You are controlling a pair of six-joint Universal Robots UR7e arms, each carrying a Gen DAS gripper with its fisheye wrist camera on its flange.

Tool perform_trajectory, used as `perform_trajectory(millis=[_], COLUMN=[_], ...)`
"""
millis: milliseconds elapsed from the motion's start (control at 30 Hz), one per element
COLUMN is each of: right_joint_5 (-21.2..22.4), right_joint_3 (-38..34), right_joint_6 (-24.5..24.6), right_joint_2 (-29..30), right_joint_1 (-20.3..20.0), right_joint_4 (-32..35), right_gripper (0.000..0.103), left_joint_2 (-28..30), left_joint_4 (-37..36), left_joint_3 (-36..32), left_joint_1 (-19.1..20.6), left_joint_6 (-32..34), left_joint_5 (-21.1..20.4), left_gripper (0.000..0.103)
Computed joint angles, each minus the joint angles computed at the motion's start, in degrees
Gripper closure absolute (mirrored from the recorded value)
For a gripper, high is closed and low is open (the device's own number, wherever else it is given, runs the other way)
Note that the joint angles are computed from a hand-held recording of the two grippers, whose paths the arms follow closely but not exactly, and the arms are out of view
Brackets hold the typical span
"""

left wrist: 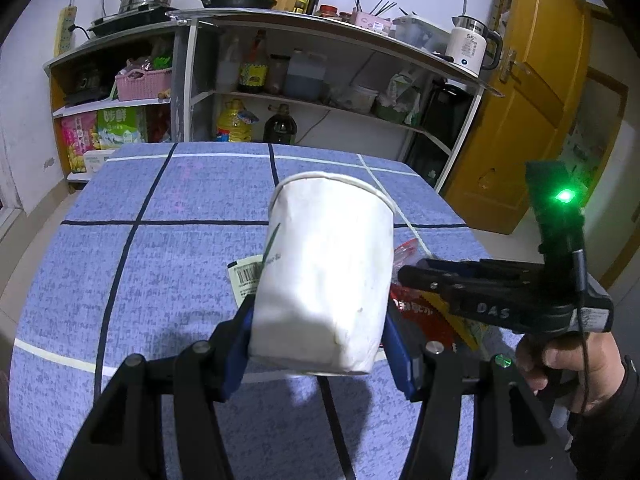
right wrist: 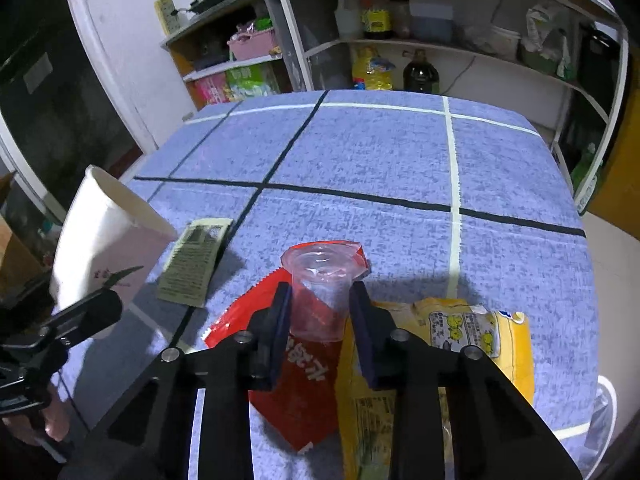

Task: Collect trash
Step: 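Carry both cups over the trash bin and open both grippers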

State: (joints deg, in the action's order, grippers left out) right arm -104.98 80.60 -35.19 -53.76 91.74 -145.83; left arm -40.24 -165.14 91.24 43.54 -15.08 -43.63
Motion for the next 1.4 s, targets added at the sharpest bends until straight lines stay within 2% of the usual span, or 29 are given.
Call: perform_trajectory(millis=[233, 400, 733, 1067, 1167, 1400], right_joint_5=[4.4, 7.2, 10.5, 12.2, 12.5, 16.4], right_joint_3=[5.1, 11.5, 22.9, 27.3, 27.4, 24.6], right_joint_6=[-0.1, -0.5, -0.7, -1.9, -1.8, -0.4], right_joint_2=[-5.8, -13.4, -29.5, -39.3, -40.3, -40.4], right_joint_1=[-0.7, -2.1, -8.4, -17.3, -20.1, -27.3], right_joint_4=[-2.5, -5.2, -8.7, -9.2, -9.8, -7.7], right_gripper=[0.073, 0.073, 0.073, 0.073, 0.073, 0.073], left_joint_2=[0.3, 1.8, 7.7, 17.2, 20.6, 28.9], left_joint_4=[-0.6, -2.1, -3.3, 1.8, 4.4, 12.4], left_joint_3=[0.2, -0.5, -4.0, -15.1, -19.8, -31.6], left_joint_1=[-1.0, -3.2, -8.4, -10.8, -11.0, -11.7], left_joint_6=[0.5, 1.3, 3.3, 3.7, 3.2, 1.5], left_joint_5=[-0.3, -1.4, -7.8, -15.1, -16.8, -19.9], left_gripper=[0.042, 0.042, 0.042, 0.042, 0.042, 0.042])
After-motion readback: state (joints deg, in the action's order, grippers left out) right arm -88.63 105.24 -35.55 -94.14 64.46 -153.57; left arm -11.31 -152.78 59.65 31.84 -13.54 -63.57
